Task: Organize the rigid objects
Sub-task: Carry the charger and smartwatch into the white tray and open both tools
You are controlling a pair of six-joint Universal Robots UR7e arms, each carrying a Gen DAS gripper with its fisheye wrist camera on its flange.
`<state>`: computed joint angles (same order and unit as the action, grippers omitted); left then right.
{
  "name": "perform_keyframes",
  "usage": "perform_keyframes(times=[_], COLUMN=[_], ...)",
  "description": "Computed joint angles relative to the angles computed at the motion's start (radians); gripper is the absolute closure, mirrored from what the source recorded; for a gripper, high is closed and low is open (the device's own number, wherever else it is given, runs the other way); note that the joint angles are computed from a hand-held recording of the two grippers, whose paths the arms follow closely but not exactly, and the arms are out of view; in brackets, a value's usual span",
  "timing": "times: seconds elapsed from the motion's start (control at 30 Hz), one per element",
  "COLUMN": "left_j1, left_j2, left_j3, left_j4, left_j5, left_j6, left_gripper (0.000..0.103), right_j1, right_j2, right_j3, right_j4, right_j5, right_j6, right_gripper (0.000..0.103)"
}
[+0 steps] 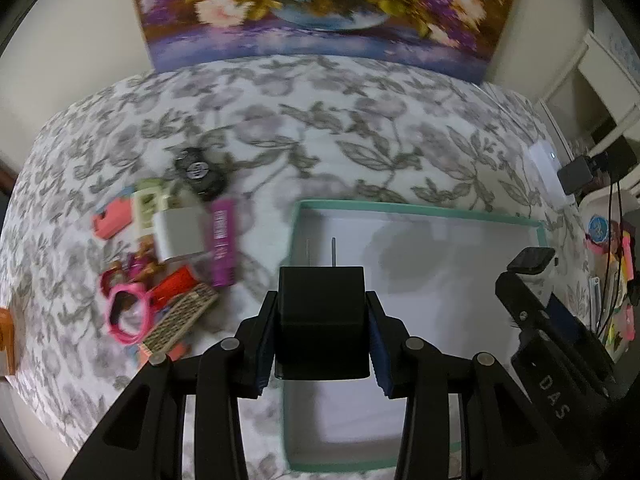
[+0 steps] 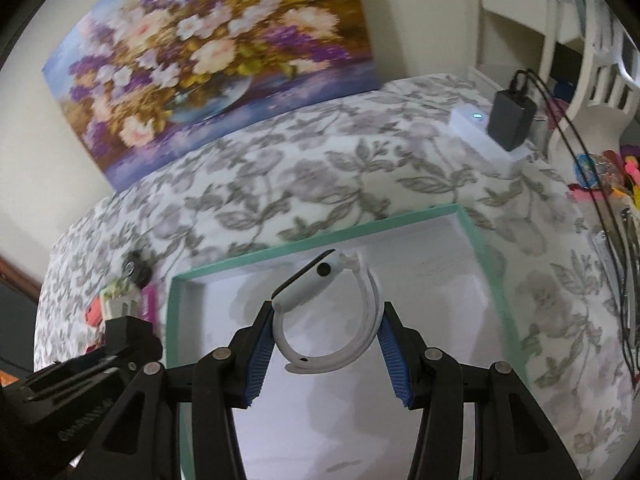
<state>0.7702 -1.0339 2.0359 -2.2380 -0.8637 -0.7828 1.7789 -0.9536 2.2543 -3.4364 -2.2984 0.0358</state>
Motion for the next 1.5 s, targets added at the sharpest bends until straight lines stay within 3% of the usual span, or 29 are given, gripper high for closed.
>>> perform_keyframes(times=[0.5, 0.93, 1.07, 1.33, 1.5], left_j1=[0.031, 0.033, 0.028, 0.03, 0.033], left_j2=[0.159, 0.166, 0.152, 0.102, 0.079], left_j3=[-0.078, -0.075, -0.068, -0.028, -0.002], left_j4=[-0.052, -0.061, -0.071, -0.107, -0.135], left_j5=[0.011, 0.02, 0.022, 0.05, 0.066], left_j6=[0.058, 0.055, 0.056, 0.022, 0.023], left_gripper=[0.061, 0.061, 0.059, 0.022, 0.017], right_j1=[-0.067, -0.062, -0.053, -0.042, -0.038], right_j2=[-0.005, 0.003, -0.001, -0.023, -0.025], right_j3=[-0.018, -0.03, -0.033, -0.025, -0.023], right_j4=[0.076, 0.117, 0.123, 0.125, 0.128], right_j5=[0.002, -0.04, -0.049, -0.069, -0.078], right_j6=[0.007, 0.011, 0.006, 0.028, 0.037], right_gripper=[0.05, 0.048, 0.039, 0.019, 0.009])
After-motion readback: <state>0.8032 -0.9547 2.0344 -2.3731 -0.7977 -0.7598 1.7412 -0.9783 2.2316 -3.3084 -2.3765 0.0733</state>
